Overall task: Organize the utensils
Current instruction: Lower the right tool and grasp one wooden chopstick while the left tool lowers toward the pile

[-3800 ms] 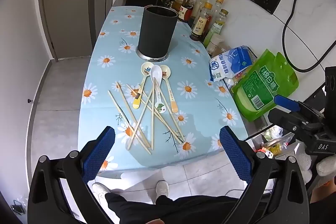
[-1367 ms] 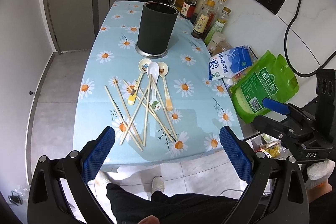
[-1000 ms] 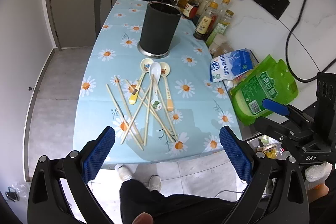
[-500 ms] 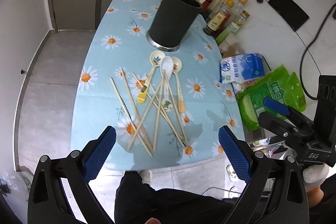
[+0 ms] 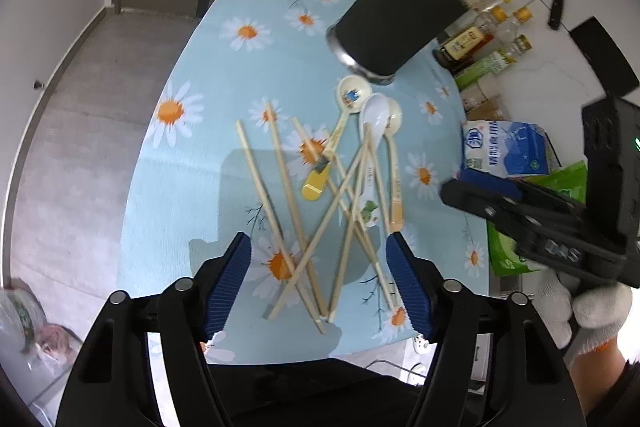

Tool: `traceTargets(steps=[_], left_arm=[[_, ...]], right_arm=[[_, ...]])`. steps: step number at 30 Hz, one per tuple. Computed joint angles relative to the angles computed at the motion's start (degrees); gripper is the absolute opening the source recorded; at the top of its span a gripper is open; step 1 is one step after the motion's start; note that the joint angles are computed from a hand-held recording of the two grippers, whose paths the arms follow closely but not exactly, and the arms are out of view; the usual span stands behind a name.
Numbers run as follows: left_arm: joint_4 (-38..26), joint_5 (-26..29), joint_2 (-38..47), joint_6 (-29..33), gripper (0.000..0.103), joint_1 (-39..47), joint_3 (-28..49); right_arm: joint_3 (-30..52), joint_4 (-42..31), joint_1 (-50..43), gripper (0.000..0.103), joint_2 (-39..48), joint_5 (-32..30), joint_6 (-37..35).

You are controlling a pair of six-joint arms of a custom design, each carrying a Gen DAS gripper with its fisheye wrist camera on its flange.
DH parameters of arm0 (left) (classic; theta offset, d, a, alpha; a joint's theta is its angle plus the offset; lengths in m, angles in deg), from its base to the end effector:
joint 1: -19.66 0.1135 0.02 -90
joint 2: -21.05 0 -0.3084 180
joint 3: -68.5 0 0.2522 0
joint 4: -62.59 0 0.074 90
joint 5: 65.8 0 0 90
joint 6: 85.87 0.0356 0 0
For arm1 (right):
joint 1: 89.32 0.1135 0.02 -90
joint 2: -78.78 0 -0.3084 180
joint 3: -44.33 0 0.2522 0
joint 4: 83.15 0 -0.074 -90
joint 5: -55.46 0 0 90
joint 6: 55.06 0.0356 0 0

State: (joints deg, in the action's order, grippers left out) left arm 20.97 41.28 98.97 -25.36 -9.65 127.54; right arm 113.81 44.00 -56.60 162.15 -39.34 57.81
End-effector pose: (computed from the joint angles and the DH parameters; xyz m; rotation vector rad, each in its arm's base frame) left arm 0.2105 -0.1302 0.2394 0.1044 2.7494 -0.7150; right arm 0.2276 0.1498 0.2587 -0.2642 2.7850 0.3722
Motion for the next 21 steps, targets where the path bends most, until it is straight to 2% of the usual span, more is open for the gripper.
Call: traceTargets(steps=[2,8,13,18,21], left_arm=[[1.6,1.4,0.4,-0.3,0.061,1.1,-1.6],[4.5,3.3,0.8,0.5,0.054,3.7,-4.8],[5.3,4.7,2.0,2.2,0.052,5.0,-5.7],[6.1,5.9,2.8,4.0,0.052,5.8,-6.2],[6.2,6.8,3.5,4.4,0.052,6.5,-5.8]], right_arm=[[0.9,1.0,-0.2,0.041,2.9,1.6,-0.5],[5.6,-0.6,-2.7,0.025,13.3,-1.9,-4.1],[9.7,-4.0,-5.3,0.020,21.3,-5.9,-5.6],[12.6,-5.9,-6.5,0.012,24.4,-6.2,-6.1],[13.8,-7.3,-6.7,0.011,25.6,-6.9,-5.8]])
